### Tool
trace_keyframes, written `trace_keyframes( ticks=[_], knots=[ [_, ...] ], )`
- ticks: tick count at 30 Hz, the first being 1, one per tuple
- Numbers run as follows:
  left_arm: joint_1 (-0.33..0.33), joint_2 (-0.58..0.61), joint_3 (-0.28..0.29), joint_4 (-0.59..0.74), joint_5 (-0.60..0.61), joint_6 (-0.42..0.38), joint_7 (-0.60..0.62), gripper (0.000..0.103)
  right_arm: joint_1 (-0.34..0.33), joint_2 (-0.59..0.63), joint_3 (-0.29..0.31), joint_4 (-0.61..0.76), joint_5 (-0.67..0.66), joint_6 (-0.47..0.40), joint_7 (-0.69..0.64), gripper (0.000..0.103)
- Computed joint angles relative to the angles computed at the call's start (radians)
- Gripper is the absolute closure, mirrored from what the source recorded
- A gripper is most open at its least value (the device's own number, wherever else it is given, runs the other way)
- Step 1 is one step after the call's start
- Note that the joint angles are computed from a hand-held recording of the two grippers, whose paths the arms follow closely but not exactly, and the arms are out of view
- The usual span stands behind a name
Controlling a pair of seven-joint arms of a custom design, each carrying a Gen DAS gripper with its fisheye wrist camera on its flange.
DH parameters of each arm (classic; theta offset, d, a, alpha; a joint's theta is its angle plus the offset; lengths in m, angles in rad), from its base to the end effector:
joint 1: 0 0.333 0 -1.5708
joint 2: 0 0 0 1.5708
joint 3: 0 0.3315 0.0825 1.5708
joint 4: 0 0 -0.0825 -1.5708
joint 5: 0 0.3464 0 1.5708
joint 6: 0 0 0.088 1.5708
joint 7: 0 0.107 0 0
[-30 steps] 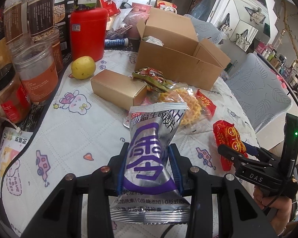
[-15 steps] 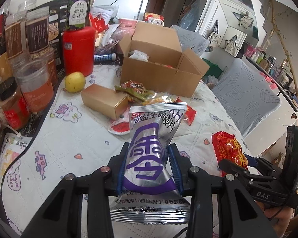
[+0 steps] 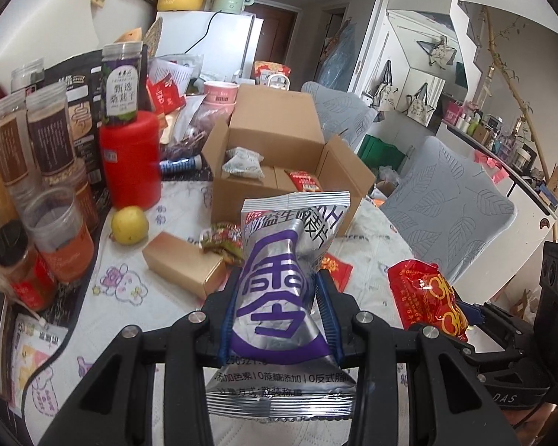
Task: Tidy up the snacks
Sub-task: 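Lift and carry both held packets over the cardboard box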
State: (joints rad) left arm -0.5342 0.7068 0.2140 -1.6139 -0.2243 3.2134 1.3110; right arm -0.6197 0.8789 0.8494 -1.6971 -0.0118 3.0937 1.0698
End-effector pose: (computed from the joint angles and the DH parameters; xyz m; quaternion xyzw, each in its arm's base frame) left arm 0.6813 -0.2466 0.3663 -0.6516 0.6175 -0.3832 0.2176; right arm 0.7085 0.0092 0.3295 -0.7173 0.5398 -0.1464 0.4155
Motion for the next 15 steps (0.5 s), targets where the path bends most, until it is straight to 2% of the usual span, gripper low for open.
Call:
trace_keyframes(
  ticks=[8,15],
  knots=[
    [0.034,0.063,-0.004,0.163,0.048,-0.060,-0.011,0.065,0.066,0.038,-0.011,0.149,0.023,-0.053,-0.062,0.023],
    [0.090,0.160,-0.038,0.386,0.119,-0.144,-0.037,0.065,0.161,0.100,-0.048,0.367,0.081,-0.149,-0.143,0.023]
  ],
)
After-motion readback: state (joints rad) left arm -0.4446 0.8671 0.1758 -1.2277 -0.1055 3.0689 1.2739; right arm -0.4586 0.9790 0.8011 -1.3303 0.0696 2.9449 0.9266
